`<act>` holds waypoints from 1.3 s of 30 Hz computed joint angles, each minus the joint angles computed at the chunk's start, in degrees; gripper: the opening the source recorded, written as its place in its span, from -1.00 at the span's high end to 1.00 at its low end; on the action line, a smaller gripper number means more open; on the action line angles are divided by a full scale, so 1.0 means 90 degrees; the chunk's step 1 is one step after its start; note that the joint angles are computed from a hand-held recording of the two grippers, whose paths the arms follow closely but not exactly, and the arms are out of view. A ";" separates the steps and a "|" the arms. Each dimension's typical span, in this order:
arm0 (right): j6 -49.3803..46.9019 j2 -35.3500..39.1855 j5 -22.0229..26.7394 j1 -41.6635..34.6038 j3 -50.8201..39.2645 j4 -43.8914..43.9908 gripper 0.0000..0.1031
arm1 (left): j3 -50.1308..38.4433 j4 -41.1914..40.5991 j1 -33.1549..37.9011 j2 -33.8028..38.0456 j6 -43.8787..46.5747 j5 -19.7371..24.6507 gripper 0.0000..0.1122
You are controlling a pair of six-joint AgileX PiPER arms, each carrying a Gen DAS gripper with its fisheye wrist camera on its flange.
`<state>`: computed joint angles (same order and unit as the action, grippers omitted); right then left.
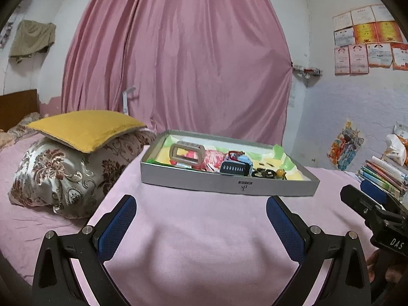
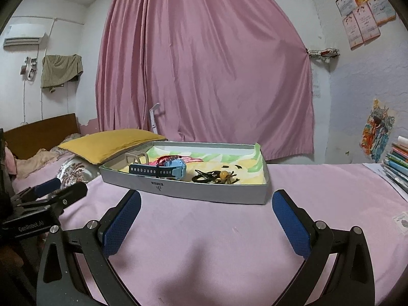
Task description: Organize jewelry
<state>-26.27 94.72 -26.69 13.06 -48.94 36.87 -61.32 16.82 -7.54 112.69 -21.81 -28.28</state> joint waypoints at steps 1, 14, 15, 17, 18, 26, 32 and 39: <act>0.0043 0.0000 -0.0090 0.0016 0.0062 -0.0027 -0.96 | 0.0015 -0.0044 -0.0005 -0.0002 0.0017 -0.0051 -0.82; 0.0103 0.0267 -0.0413 0.0028 0.0138 0.0129 -0.96 | 0.0255 -0.0085 0.0022 0.0261 0.0000 -0.0685 -0.82; 0.0212 0.0264 -0.0433 0.0014 0.0165 0.0028 -0.96 | 0.0256 -0.0099 0.0025 0.0268 0.0008 -0.0712 -0.82; 0.0165 0.0272 -0.0427 0.0017 0.0149 0.0051 -0.96 | 0.0241 -0.0147 0.0008 0.0294 0.0055 -0.0694 -0.82; 0.0159 0.0288 -0.0400 0.0008 0.0139 0.0047 -0.96 | 0.0216 -0.0166 0.0005 0.0315 0.0084 -0.0660 -0.82; 0.0130 0.0315 -0.0324 0.0006 0.0114 0.0103 -0.96 | 0.0211 -0.0277 -0.0037 0.0304 0.0198 -0.0592 -0.82; 0.0126 0.0328 -0.0315 0.0003 0.0104 0.0107 -0.96 | 0.0211 -0.0433 -0.0087 0.0292 0.0390 -0.0562 -0.82; 0.0139 0.0330 -0.0318 -0.0001 0.0107 0.0091 -0.96 | 0.0215 -0.0530 -0.0106 0.0284 0.0473 -0.0539 -0.82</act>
<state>-25.02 97.68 -29.56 13.05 -47.98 37.69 -59.38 12.05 -8.49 115.25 -17.55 -33.12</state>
